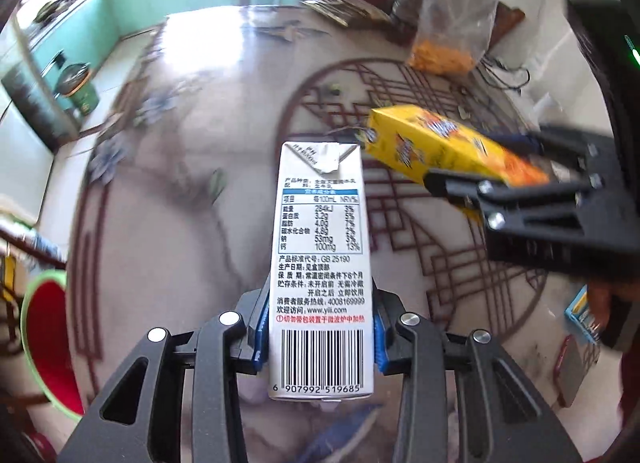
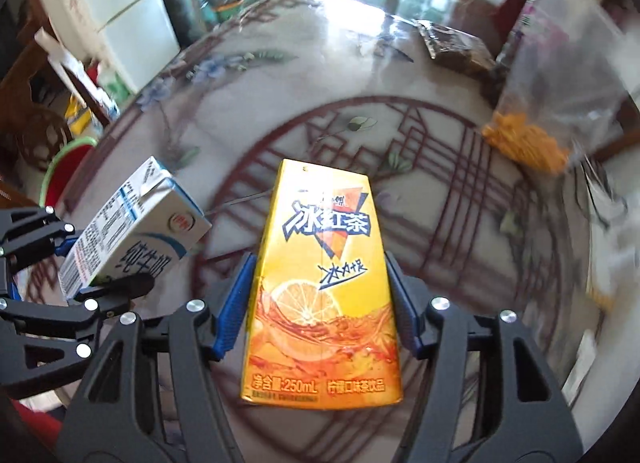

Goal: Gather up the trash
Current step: 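Carry the milk carton and iced-tea carton with both grippers over the red bin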

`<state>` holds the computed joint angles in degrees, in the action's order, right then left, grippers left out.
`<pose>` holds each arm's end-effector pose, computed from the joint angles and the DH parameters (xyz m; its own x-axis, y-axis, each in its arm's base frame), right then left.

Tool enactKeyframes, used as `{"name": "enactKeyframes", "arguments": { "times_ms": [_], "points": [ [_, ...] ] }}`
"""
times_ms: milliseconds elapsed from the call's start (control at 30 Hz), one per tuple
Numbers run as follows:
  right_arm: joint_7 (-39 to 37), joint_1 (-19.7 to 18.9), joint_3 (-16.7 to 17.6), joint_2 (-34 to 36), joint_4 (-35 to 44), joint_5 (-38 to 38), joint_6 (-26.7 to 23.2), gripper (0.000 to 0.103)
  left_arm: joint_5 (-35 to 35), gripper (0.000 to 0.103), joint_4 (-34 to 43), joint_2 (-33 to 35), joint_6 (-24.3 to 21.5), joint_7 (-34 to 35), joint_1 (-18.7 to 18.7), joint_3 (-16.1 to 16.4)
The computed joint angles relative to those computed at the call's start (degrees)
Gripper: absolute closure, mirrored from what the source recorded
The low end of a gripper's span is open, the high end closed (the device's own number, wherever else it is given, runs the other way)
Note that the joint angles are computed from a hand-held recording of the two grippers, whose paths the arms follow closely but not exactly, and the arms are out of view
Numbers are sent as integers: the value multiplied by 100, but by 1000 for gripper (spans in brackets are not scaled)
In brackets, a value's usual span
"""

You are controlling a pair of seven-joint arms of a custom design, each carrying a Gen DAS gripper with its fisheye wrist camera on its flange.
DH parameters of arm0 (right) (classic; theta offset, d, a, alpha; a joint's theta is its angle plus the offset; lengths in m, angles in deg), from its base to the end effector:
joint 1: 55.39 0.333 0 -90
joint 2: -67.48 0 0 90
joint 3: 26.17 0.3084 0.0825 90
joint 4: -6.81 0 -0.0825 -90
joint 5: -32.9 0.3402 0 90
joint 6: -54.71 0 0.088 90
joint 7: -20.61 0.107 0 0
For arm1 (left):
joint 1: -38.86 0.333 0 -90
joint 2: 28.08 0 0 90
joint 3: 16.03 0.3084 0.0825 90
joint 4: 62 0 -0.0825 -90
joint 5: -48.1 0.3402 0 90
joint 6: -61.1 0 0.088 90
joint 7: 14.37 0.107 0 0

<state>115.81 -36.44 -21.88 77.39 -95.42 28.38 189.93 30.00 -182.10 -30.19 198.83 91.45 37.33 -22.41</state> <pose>0.5560 0.2345 0.5072 0.3435 -0.9388 0.0245 -0.8594 -0.3247 -0.3949 0.5240 -0.0755 0.4866 -0.2450 -0.9533 0.1767 -0.9146 0.1668 -0.3683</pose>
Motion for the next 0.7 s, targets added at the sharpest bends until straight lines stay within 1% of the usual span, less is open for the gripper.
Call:
{"name": "enactKeyframes", "arguments": {
  "times_ms": [33,67,100,200,333,467,567,700],
  "points": [
    [242,68,23,-156,-132,-36,-35,43,-9,68,-135,-158,5,-38,17,18],
    [408,127,49,-112,-65,-78,27,43,-19,68,-196,-256,-22,-47,30,43],
    [602,184,78,-246,-180,-78,41,43,-23,68,-269,-347,-21,-44,44,73],
    [1187,356,170,-387,-286,-195,67,43,-42,68,-613,-664,149,-47,96,172],
    [1982,556,263,-551,-379,-565,94,43,-473,68,-907,-953,193,66,137,400],
    [2722,768,373,-562,-259,-1069,-25,43,-876,68,-1144,-1149,185,754,126,626],
    [3216,955,451,-484,-13,-1388,-336,43,-1120,68,-1122,-1187,-16,1229,177,773],
    [3579,1204,517,-258,401,-1669,-723,43,-1379,68,-1075,-1278,-162,1724,342,937]
  ]
}}
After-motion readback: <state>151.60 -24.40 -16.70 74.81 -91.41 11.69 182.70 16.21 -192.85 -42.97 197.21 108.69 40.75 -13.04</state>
